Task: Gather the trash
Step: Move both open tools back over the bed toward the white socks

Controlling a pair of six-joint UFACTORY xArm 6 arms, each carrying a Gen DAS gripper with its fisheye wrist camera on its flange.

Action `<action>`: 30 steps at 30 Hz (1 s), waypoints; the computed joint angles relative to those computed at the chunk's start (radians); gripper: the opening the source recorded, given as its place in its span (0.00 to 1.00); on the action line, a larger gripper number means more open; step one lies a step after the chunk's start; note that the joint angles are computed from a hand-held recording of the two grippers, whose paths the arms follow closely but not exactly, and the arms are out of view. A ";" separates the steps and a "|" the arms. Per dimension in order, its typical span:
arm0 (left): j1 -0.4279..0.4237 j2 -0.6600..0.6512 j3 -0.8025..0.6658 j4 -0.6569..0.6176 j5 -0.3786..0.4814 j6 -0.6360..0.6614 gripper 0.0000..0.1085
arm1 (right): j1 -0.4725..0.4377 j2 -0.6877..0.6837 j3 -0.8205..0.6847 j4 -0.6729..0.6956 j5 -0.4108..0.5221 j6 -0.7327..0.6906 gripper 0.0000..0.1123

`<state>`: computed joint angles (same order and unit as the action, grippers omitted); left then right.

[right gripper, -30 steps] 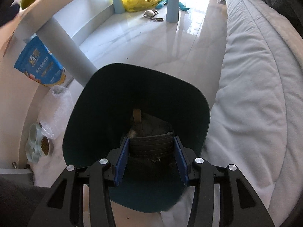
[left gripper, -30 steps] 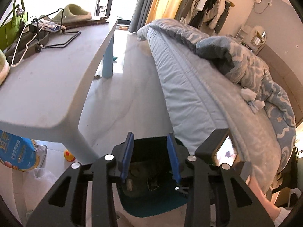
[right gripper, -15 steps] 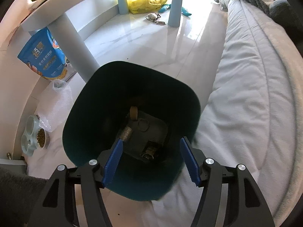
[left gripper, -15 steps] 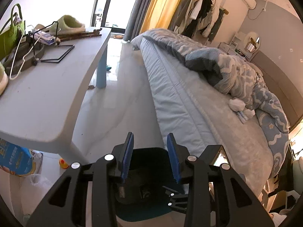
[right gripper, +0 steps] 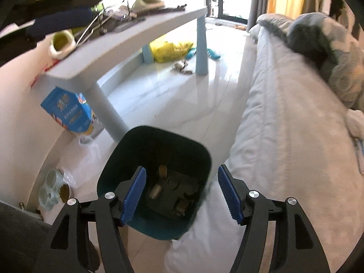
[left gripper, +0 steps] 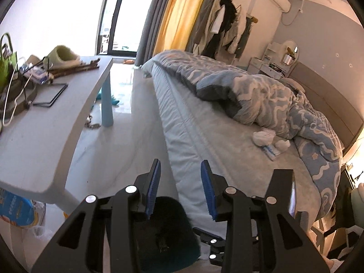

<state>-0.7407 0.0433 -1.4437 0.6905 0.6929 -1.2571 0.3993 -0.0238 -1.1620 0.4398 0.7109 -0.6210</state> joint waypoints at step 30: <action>-0.103 0.434 -0.555 -0.097 0.109 0.165 0.72 | -0.318 -0.120 0.060 0.213 -0.044 -0.136 0.63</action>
<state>-0.8433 0.4774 -1.9991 0.5933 0.8023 -1.0921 0.0816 -0.1435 -1.1015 0.6531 0.6669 -0.7565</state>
